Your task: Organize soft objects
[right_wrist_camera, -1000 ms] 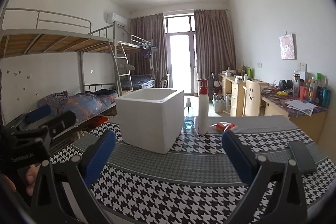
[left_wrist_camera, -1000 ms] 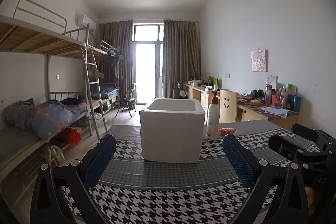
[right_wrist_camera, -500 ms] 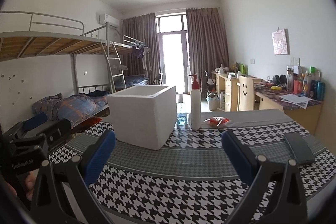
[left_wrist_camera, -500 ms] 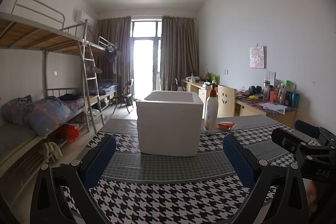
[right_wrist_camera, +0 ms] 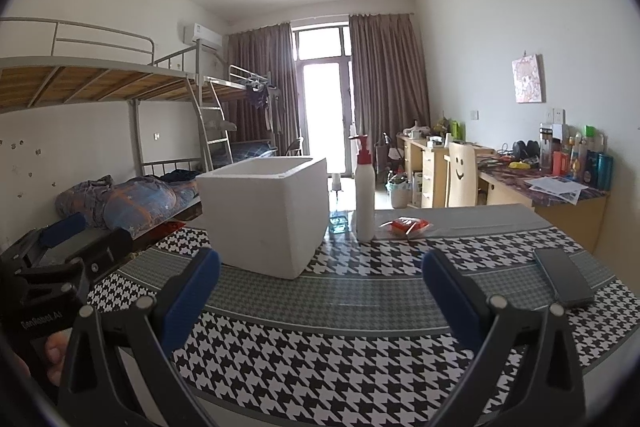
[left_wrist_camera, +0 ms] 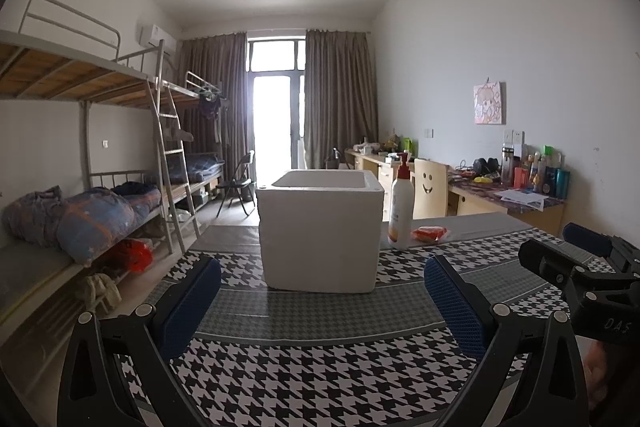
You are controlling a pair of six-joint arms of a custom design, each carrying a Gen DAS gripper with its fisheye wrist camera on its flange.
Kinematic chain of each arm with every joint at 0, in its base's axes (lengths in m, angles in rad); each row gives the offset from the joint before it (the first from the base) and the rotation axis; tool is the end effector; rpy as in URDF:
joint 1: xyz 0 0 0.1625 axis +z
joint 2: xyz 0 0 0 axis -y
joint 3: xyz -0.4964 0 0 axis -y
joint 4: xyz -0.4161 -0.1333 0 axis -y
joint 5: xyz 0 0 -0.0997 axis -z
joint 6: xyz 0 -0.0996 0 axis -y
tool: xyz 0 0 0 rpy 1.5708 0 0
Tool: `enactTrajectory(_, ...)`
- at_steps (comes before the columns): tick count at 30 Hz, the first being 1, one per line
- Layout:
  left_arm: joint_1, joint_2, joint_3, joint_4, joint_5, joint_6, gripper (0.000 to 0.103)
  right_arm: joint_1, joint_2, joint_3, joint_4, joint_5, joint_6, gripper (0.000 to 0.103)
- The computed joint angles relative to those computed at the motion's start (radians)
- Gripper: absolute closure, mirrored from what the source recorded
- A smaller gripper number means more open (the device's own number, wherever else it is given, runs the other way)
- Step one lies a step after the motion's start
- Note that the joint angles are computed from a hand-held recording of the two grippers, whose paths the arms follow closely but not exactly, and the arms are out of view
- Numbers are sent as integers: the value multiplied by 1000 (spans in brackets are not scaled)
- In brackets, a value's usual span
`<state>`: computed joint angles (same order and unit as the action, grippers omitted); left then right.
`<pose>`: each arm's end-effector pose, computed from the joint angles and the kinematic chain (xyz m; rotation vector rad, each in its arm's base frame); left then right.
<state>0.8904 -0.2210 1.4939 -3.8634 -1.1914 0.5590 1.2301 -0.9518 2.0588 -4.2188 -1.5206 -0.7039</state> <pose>-0.3317 -0.6803 -0.0900 1.2252 2.1763 -1.4149 -0.0623 -0.5896 0.2913 0.3835 -1.8355 1.6004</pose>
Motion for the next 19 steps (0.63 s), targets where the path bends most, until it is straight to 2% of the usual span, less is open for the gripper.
enactTrajectory(19,4,0,-9,18,13,-2,1,6,0,-3,25,-18,-13,1)
